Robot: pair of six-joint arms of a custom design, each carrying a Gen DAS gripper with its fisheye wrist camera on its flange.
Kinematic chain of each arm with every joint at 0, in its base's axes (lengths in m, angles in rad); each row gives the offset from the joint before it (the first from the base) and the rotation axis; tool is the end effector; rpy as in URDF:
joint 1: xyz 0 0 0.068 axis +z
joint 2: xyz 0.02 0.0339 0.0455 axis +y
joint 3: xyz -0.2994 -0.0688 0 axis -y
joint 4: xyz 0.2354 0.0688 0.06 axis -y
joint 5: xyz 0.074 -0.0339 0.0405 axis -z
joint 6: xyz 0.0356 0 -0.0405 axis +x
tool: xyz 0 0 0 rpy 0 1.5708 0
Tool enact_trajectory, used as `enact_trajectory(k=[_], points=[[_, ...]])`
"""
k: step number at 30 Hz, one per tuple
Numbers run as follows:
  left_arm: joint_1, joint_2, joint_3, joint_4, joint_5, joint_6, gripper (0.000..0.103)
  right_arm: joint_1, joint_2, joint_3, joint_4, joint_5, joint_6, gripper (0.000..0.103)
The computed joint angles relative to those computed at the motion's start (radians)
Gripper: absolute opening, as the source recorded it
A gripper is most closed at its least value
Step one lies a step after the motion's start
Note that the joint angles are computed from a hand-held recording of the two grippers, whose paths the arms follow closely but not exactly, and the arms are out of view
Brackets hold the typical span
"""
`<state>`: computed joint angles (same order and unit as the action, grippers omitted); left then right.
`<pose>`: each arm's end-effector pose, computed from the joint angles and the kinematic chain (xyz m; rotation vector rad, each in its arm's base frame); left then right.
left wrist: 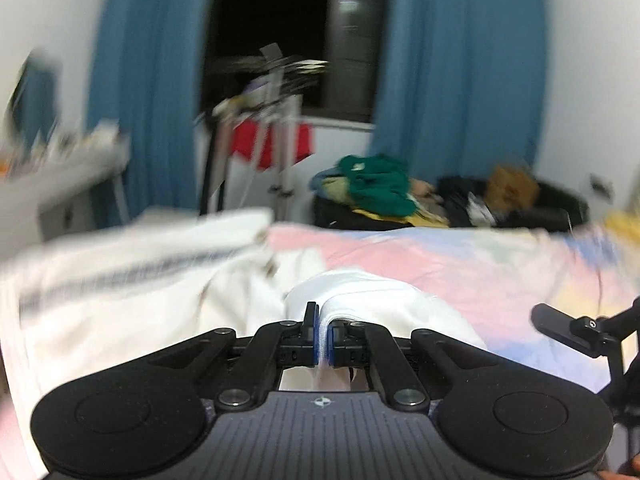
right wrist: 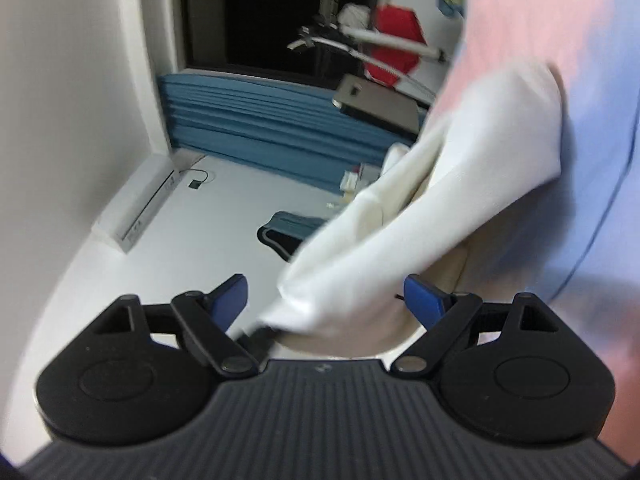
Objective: Fold clothes
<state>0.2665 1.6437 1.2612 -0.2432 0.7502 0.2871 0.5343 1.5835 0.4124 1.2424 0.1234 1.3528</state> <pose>0.3572 0.0724 0.3213 0.4245 2.0024 -0.4797 0.2430 0.1387 0.2272 0.7672 1.4899 1.3934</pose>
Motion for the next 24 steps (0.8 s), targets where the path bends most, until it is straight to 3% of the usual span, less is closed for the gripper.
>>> enact_trajectory(k=[6,9,14,16,18,19,20,24], points=[[0.099,0.137,0.135,-0.131,0.077,-0.081,0.004,-0.003,0.101,0.094,-0.14,-0.015,0.131,0.088],[0.115,0.171,0.172,-0.115,0.094,-0.121,0.005,-0.038,0.178,0.146,-0.175,0.031,0.166,0.088],[0.105,0.221,0.197,-0.08,0.093,-0.168,0.005,-0.133,0.357,0.218,-0.041,0.059,0.262,0.088],[0.091,0.237,0.195,-0.066,0.088,-0.169,0.005,-0.154,0.351,0.277,-0.137,0.061,0.195,0.073],[0.074,0.251,0.194,-0.061,0.085,-0.147,0.005,-0.158,0.311,0.345,-0.326,0.095,0.116,0.041],[0.065,0.255,0.193,-0.059,0.086,-0.135,0.005,-0.159,0.294,0.379,-0.418,0.115,0.078,0.034],[0.057,0.258,0.191,-0.062,0.092,-0.123,0.005,-0.16,0.26,0.399,-0.51,0.139,0.044,0.028],[0.035,0.285,0.207,-0.132,0.193,-0.065,0.005,-0.136,0.126,0.446,-0.732,0.315,-0.085,0.024]])
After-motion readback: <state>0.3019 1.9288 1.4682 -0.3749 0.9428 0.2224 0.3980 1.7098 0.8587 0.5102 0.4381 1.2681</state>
